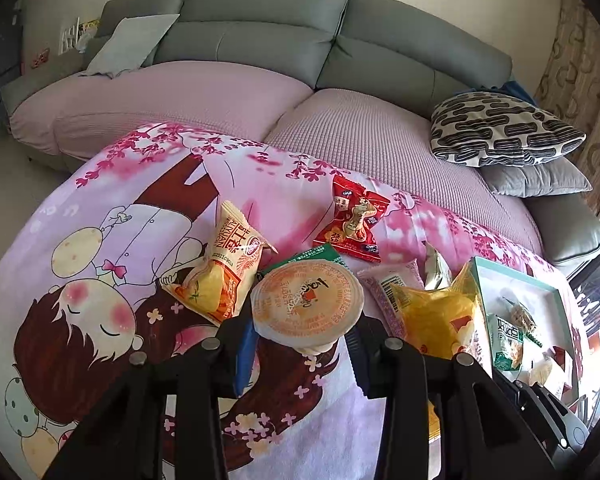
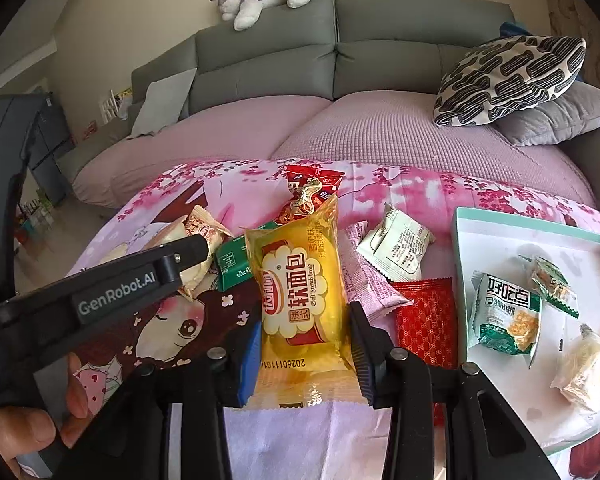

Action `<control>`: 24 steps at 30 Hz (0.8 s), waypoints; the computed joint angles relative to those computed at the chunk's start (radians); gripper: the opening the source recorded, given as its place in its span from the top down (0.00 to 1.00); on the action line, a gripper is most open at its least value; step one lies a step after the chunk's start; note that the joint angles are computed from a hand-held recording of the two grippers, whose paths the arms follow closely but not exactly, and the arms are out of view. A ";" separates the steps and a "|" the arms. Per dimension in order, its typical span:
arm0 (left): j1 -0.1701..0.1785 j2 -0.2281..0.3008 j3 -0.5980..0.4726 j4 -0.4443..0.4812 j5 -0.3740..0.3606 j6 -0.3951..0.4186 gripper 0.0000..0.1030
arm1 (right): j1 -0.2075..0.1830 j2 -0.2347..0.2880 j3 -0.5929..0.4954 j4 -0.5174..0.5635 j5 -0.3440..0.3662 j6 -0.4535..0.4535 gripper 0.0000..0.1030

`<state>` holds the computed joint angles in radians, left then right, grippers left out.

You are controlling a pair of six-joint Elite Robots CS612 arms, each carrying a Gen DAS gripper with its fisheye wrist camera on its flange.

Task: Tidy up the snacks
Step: 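Lift and carry the jelly cup and bread bag over the tray with both tools, then lower the jelly cup and bread bag into the tray and open both tools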

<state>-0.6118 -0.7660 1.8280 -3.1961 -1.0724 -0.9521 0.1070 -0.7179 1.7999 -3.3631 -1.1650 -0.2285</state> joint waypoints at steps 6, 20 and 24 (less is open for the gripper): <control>-0.009 0.003 -0.014 0.002 -0.006 0.025 0.60 | -0.020 -0.002 0.001 -0.022 -0.015 0.038 0.59; -0.040 0.051 -0.146 0.049 -0.061 0.199 0.60 | -0.126 -0.001 -0.007 -0.107 -0.148 0.248 0.59; -0.048 0.073 -0.202 0.047 -0.077 0.261 0.60 | -0.154 0.000 -0.011 -0.127 -0.194 0.300 0.59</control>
<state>-0.6600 -0.6930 1.6257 -3.1493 -1.1497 -0.6908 -0.0468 -0.7175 1.7890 -3.4897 -1.3593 0.0718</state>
